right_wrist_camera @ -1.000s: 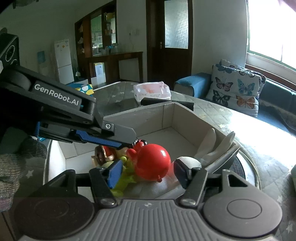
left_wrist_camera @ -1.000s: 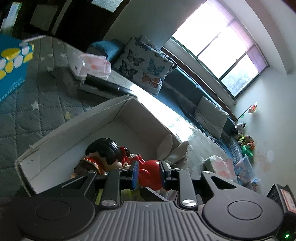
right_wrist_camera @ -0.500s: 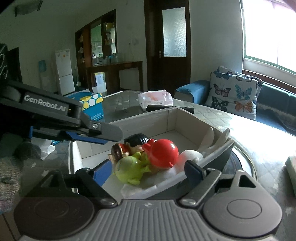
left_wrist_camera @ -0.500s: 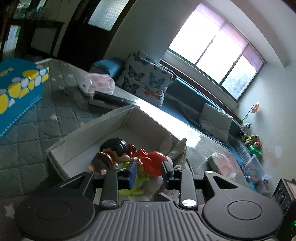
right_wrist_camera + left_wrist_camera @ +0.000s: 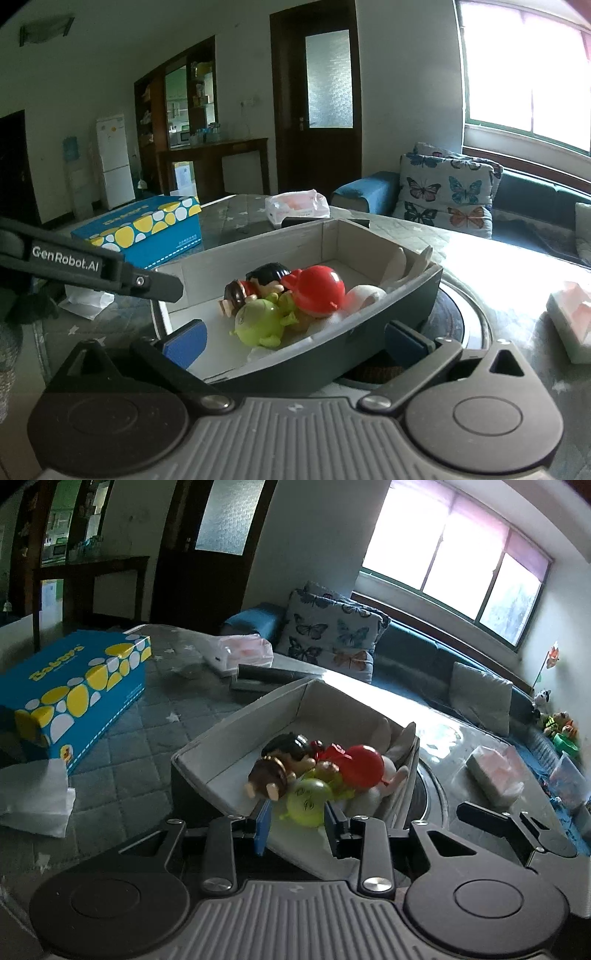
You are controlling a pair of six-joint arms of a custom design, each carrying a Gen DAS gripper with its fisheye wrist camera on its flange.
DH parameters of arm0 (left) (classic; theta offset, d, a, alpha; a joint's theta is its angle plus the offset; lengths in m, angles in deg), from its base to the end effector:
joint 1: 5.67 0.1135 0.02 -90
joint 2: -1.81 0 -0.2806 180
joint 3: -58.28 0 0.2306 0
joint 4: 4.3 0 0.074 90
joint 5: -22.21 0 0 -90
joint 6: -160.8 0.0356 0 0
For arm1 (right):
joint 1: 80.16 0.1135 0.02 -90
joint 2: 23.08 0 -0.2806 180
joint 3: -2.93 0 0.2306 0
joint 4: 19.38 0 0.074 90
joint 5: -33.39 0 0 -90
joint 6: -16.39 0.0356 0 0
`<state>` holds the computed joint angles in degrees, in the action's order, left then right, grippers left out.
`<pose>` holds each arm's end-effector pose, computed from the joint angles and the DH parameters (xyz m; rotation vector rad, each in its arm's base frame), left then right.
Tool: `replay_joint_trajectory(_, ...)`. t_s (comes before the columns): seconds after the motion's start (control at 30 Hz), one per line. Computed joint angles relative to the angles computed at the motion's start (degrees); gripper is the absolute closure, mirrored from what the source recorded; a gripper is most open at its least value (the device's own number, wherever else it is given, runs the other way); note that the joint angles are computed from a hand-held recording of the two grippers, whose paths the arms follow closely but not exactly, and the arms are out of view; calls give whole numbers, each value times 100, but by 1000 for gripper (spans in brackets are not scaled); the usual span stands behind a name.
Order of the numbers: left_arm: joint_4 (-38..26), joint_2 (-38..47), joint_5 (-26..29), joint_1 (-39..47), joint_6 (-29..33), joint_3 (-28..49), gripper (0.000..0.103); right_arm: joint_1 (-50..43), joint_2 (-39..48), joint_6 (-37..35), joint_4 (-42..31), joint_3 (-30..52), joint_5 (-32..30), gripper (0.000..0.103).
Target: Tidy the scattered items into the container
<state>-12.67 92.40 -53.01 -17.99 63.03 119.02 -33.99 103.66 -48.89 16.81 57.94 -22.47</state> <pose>0.2990 -0.0746 0.2122 0.2309 2.2431 -0.4779 0.2529 0.2346 0.0592 -0.0632 2.0732 0.0989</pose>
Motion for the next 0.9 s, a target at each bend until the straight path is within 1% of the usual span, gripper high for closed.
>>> replay_joint_trajectory(0.13, -47, -179, -136, 20, 97, -190, 68, 172, 30, 82, 39, -31, 205, 0)
replay_joint_trajectory(0.33, -82, -373, -293, 19, 280, -409, 68, 327, 52, 219, 90, -45, 316, 0)
replay_joint_trajectory(0.47, -122, -385, -288, 61, 323, -508, 68, 420, 88, 335, 7, -9, 406, 0)
replay_joint_trajectory(0.53, -134, -383, -380, 61, 355, -562, 68, 456, 120, 399, -44, 4, 429, 0)
replay_joint_trajectory(0.7, -15, -398, -616, 15, 451, -757, 69, 533, 205, 572, -87, -9, 427, 0)
replay_joint_trajectory(0.8, 174, -416, -867, -91, 479, -891, 69, 565, 258, 688, -128, 14, 423, 0)
replay_joint_trajectory(0.9, 242, -368, -969, -145, 434, -914, 69, 587, 319, 810, -248, 82, 423, 0)
